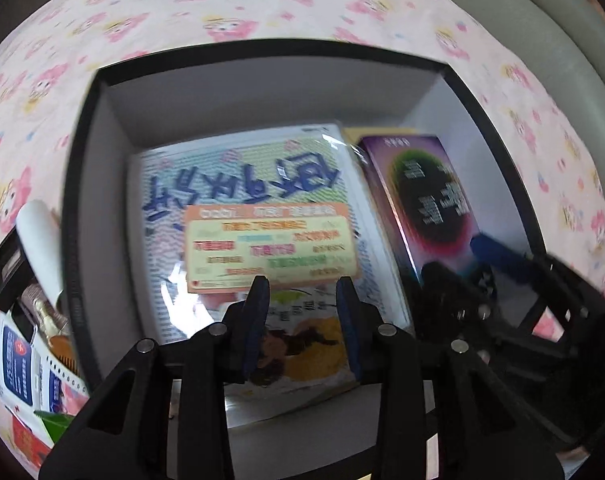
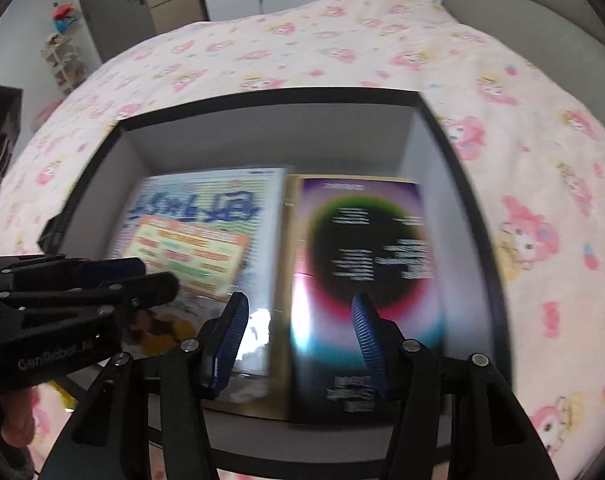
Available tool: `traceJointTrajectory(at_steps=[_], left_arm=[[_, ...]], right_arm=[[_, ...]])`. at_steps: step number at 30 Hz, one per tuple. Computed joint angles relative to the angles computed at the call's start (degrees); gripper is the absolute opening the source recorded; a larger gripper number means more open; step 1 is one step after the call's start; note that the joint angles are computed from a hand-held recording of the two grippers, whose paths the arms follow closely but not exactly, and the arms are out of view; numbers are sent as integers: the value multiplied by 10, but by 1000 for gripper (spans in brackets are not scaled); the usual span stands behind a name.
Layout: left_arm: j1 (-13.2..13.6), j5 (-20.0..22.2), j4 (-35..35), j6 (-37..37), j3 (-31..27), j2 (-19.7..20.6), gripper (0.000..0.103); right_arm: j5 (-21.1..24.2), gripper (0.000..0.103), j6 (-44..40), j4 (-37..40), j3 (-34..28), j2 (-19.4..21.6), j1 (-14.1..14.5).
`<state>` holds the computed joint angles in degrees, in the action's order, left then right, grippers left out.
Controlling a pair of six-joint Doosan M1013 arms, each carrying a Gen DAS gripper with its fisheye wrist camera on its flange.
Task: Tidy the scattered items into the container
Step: 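Lower the sticker pack onto the puzzle card inside the box, then open the left gripper and withdraw it from the black box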
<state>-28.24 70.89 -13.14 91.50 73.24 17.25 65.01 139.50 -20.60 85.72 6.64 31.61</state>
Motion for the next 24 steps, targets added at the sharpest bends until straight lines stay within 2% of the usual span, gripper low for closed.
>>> traceJointTrajectory(at_steps=[5, 11, 14, 15, 18, 21, 24], left_arm=[[-32, 23, 112, -22, -7, 11, 36], [-22, 45, 132, -68, -20, 18, 37], [-14, 45, 127, -78, -17, 16, 25], [-13, 43, 126, -79, -16, 14, 24], [-10, 14, 98, -72, -2, 0, 23], [-12, -12, 118, -89, 10, -14, 24], [-4, -34, 107, -100, 18, -26, 25]], right_arm=[[-16, 50, -1, 28, 4, 3, -15], [-29, 51, -10, 47, 5, 5, -14], [-39, 50, -18, 59, 1, 8, -15], [-43, 50, -21, 62, 0, 9, -16], [-64, 50, -62, 97, -5, 15, -21], [-77, 47, -110, 148, -9, 24, -28], [-91, 47, -145, 195, -6, 26, -35]])
